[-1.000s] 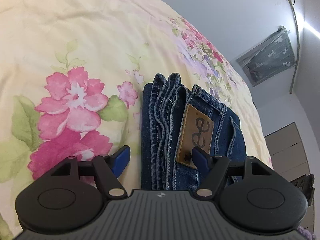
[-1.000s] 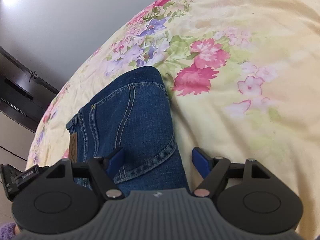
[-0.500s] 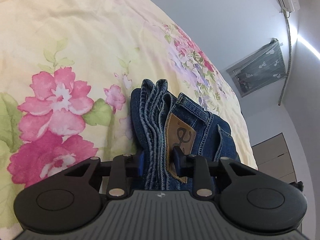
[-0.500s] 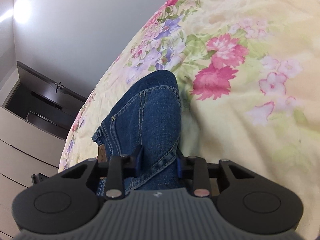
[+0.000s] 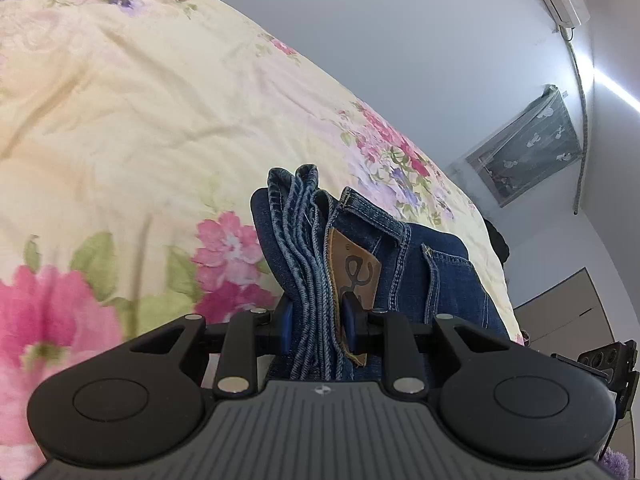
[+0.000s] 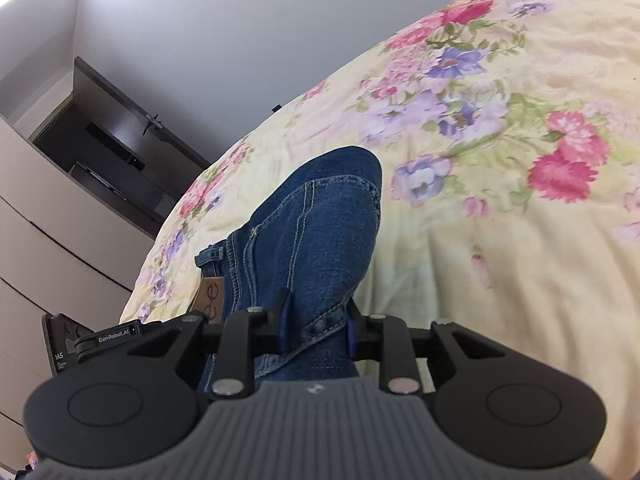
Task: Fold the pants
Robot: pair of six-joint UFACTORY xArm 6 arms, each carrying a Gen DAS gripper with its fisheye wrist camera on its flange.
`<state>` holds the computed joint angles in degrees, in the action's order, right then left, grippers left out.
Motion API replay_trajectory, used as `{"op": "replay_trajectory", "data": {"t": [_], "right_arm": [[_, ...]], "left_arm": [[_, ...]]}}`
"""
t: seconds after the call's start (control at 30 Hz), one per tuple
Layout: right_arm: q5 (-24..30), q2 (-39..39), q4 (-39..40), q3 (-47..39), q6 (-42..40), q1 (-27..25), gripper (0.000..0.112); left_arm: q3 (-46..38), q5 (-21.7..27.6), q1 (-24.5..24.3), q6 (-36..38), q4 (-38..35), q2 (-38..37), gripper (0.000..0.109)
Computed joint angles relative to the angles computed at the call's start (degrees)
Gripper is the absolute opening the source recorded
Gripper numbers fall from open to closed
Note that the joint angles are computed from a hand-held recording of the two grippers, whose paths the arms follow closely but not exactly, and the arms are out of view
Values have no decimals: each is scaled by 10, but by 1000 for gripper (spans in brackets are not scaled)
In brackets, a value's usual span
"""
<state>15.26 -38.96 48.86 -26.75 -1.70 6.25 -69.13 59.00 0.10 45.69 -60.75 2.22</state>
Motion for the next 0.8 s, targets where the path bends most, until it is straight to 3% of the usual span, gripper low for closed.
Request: {"op": "replay_trajectory", "data": {"t": [0.13,0.33,0.43,0.67,0.8], "right_arm": [[-73,70,71,-41,-10,88,21],[-128,228,359,-192,-237,180,22],[-127,305,442,-273,-315,194,21],[-104,463,486,-425,-366,203,21],[-89,530,483,-478,-364,199,21]], "left_arm": [[-67,45,54,-2,35,32,27],[-175,74,114,-5,68,99,27],[-226,78,136,-5,73,140,27],[-368,94,170,-34,98,257,27],[-406,93,179,-47,105,305,27]]}}
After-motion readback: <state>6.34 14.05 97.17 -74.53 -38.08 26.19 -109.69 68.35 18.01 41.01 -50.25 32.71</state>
